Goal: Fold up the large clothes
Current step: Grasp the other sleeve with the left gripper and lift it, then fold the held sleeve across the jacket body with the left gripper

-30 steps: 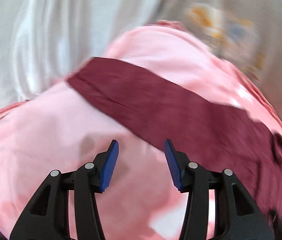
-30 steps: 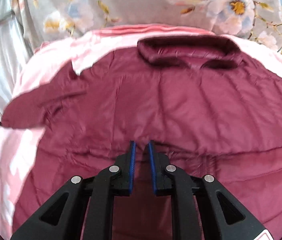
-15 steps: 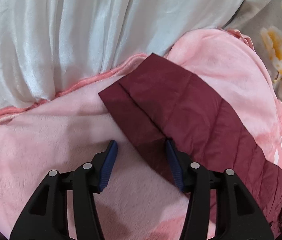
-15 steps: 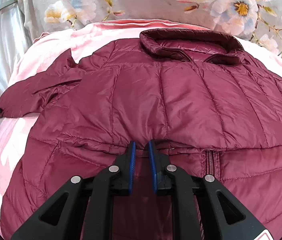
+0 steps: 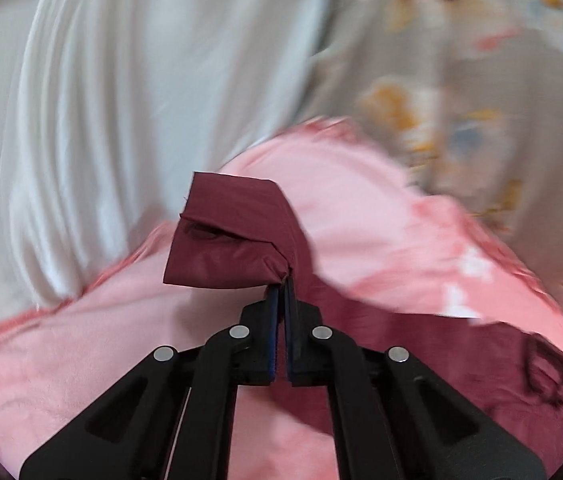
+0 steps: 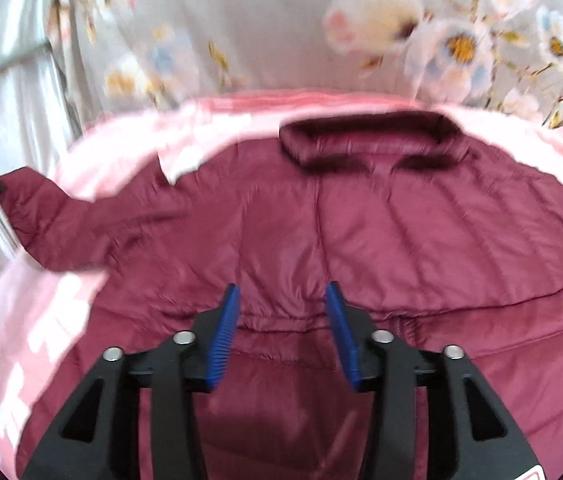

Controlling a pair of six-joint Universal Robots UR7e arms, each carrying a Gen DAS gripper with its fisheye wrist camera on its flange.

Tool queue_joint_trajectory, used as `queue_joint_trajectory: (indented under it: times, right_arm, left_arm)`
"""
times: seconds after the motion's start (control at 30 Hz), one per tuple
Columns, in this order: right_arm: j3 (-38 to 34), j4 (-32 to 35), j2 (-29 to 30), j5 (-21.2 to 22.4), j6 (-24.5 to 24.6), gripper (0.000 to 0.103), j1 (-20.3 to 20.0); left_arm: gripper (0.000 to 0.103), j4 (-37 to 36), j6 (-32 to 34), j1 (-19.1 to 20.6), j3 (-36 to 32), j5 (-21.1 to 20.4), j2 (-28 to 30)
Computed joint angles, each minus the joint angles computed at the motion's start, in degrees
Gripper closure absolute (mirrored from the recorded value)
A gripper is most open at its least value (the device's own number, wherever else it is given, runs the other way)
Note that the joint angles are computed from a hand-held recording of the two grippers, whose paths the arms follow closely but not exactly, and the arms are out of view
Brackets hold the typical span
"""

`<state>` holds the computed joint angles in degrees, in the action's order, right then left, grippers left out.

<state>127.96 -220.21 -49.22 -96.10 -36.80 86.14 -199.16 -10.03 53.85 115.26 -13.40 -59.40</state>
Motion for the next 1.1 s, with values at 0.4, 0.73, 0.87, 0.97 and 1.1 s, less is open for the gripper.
queue_joint_trajectory:
  times: [0.4,0.73,0.87,0.97,1.1]
  right_arm:
    - [16.2,5.0,-20.5,14.5,-4.1,0.047,-12.6]
    - [19.9,8.8,-31.3,20.3,-7.9,0.045,-25.5]
    - [19.1,12.5,-32.7,21.1,-7.5,0.045,-28.5]
    - [18.6,13.5,-33.1,21.2,-7.5,0.045,-29.8]
    - [17.9,13.8,-33.0,20.5,-8.1,0.045,-30.1]
  left_arm:
    - [0.102,-2.0,11.6,-14.3,-15.2,-7.6,18.4]
    - [0.102,19.2,-4.9,-15.7,-27.1,-17.9,32.3]
    - [0.102,25.6,-8.9,-15.1,-31.7,-19.3,37.2]
    - [0.102,29.9,-12.0,-14.2,-34.2,-20.4,40.0]
    - [0.102,33.4,-14.0,-13.3,-35.9,-21.2,42.2]
